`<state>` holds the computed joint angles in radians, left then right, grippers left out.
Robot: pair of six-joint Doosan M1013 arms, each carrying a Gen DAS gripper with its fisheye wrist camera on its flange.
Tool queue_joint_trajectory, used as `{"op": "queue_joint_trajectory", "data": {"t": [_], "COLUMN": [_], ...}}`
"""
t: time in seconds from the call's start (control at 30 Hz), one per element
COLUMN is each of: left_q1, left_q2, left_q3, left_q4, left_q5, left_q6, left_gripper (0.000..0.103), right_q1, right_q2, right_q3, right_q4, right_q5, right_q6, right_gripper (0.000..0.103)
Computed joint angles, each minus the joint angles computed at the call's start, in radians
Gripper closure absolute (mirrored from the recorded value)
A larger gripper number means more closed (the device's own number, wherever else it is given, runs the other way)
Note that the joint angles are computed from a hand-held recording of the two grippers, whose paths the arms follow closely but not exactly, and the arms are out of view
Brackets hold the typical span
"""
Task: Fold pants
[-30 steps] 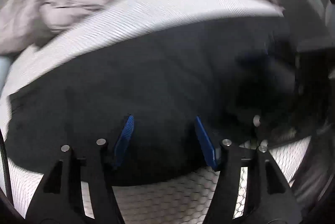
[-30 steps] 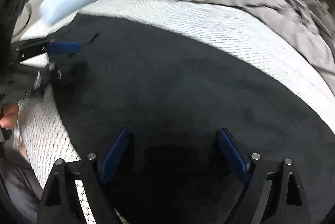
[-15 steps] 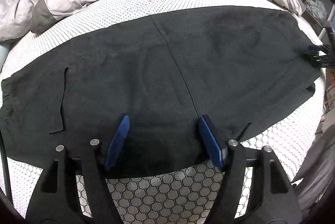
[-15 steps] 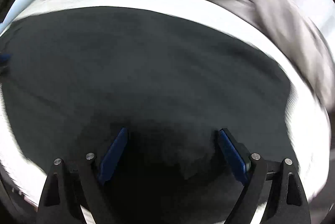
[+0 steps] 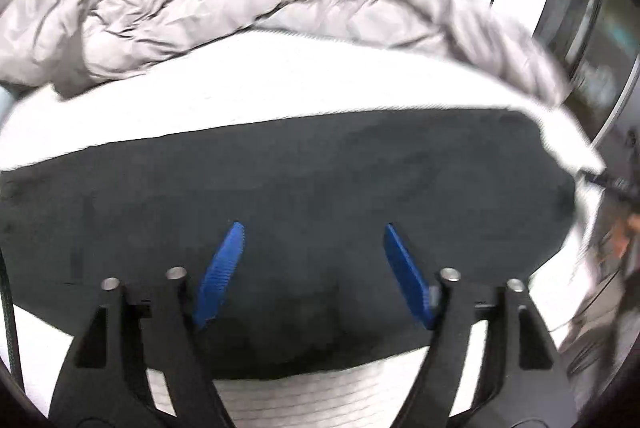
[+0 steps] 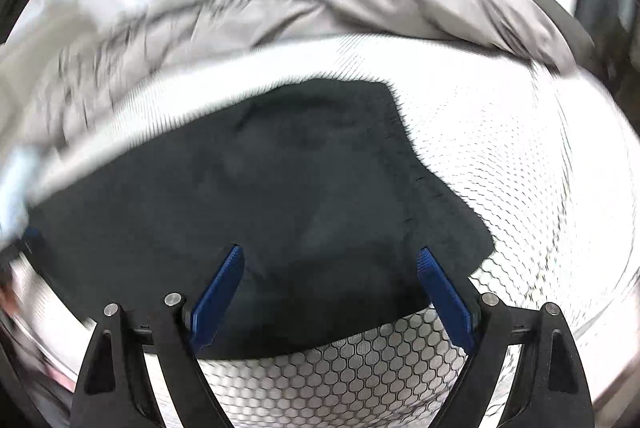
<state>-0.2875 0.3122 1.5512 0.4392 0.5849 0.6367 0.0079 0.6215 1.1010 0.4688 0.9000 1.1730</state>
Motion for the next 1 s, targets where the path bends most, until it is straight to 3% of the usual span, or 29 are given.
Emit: {"op": "queue_joint_trajectory", "data": {"t": [0.1, 0.13, 0.23, 0.3, 0.37, 0.43, 0.53, 0.57, 0.6, 0.67, 0.7, 0.83, 0.9, 0.97, 1.0], "left_q1": [-0.014, -0.022, -0.054, -0.082, -0.102, -0.092, -0.072, -0.07, -0.066, -0.054, -0.046, -0.017, 0.0, 0.018, 0.028], "left_q2": [0.041, 0.056, 0.12, 0.155, 0.161, 0.159, 0.144, 0.14, 0.134, 0.117, 0.109, 0.079, 0.067, 0.053, 0.046], "left_q3": [-0.034, -0.049, -0.119, -0.153, -0.153, -0.156, -0.139, -0.135, -0.127, -0.108, -0.1, -0.073, -0.063, -0.051, -0.042], "left_q4": [-0.225, -0.26, -0.3, -0.221, -0.132, -0.19, -0.26, -0.263, -0.267, -0.269, -0.261, -0.171, -0.145, -0.122, -0.103], "left_q5": [-0.076, -0.068, 0.036, 0.113, 0.112, 0.107, 0.073, 0.07, 0.061, 0.047, 0.041, 0.032, 0.028, 0.019, 0.017], "left_q6": [0.177, 0.226, 0.367, 0.346, 0.287, 0.31, 0.325, 0.318, 0.308, 0.295, 0.281, 0.164, 0.107, 0.042, -0.003], "left_gripper": [0.022, 0.022, 0.021, 0.017, 0.013, 0.013, 0.013, 0.013, 0.013, 0.013, 0.013, 0.014, 0.014, 0.014, 0.014], "right_q1": [-0.044, -0.056, -0.083, -0.095, -0.101, -0.091, -0.056, -0.045, -0.035, -0.024, -0.018, 0.025, 0.059, 0.104, 0.137], "right_q2": [0.021, 0.025, 0.053, 0.069, 0.089, 0.1, 0.119, 0.12, 0.131, 0.122, 0.112, 0.045, 0.022, 0.025, 0.04], "right_q3": [-0.009, -0.005, -0.012, -0.006, -0.002, 0.006, -0.023, -0.032, -0.056, -0.056, -0.048, -0.002, 0.003, -0.023, -0.055], "right_q4": [0.092, 0.115, 0.203, 0.318, 0.419, 0.495, 0.448, 0.414, 0.403, 0.403, 0.399, 0.502, 0.58, 0.605, 0.574], "right_q5": [0.06, 0.081, 0.137, 0.151, 0.129, 0.056, -0.033, -0.051, -0.055, -0.066, -0.089, -0.134, -0.091, 0.039, 0.149], "right_q6": [0.096, 0.129, 0.172, 0.14, 0.122, 0.109, 0.11, 0.108, 0.103, 0.087, 0.079, -0.094, -0.253, -0.381, -0.429], "right_gripper": [0.013, 0.013, 0.021, 0.022, 0.022, 0.022, 0.024, 0.035, 0.056, 0.071, 0.077, 0.083, 0.083, 0.078, 0.061]}}
